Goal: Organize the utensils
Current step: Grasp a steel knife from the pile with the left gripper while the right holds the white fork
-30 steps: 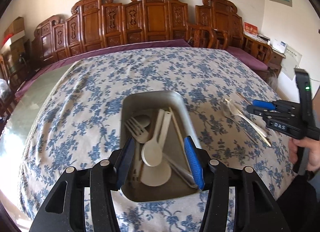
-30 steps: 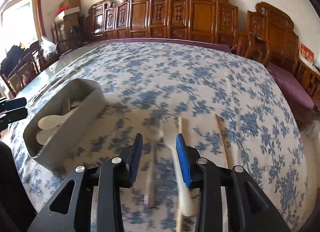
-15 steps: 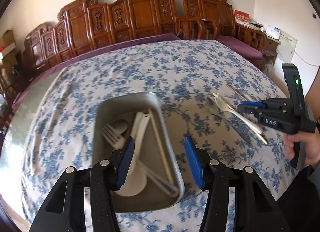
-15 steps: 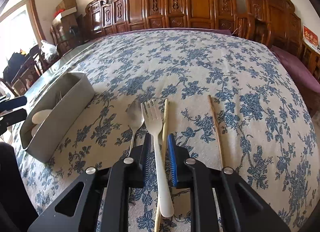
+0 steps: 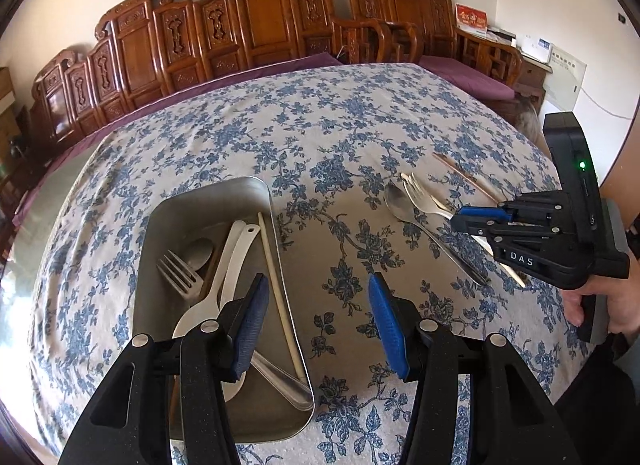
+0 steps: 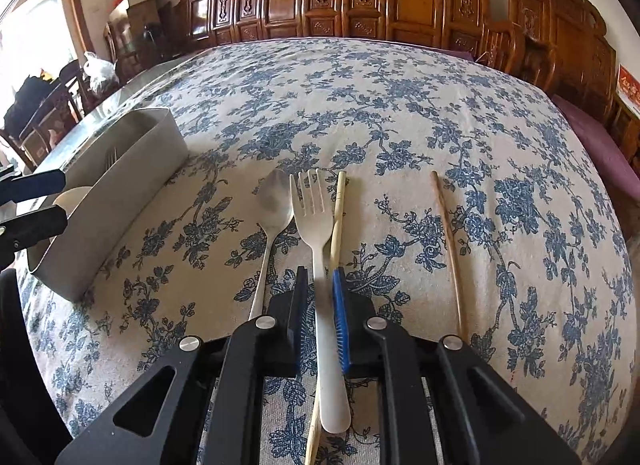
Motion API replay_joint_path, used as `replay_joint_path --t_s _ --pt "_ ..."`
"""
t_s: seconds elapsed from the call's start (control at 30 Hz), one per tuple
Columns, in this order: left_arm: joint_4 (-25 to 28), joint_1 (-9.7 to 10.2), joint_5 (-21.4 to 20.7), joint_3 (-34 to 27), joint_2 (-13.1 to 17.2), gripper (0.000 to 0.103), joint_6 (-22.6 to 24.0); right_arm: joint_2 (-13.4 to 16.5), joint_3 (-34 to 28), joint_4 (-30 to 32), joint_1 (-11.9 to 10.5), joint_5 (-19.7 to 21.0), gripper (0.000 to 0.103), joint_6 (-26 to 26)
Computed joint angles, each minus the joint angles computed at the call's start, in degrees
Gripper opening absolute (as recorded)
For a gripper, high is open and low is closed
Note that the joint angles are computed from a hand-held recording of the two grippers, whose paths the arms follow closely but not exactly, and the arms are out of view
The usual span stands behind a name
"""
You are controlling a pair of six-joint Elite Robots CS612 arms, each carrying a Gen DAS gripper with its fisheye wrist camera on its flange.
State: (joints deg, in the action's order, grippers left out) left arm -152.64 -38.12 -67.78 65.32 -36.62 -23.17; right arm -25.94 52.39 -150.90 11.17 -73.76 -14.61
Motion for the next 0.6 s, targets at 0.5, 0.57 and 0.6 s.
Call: replay_joint_path --t_s 0.5,0.57,0.6 --pt "1.1 -0.17 0.2 -0.2 -0.2 0.049 0.4 -0.2 0.3 -0.5 0.2 -0.1 0.009 -1.8" --pt "1.4 -0.19 0.0 -0.7 0.0 0.049 0.6 -0.4 0.5 -1.6 -0.5 2.8 0.009 0.4" --pt "1.7 -0.19 -0.2 -1.0 0.2 0.049 0.7 -0.5 0.8 -2.7 -0.6 3.6 0.009 1.3"
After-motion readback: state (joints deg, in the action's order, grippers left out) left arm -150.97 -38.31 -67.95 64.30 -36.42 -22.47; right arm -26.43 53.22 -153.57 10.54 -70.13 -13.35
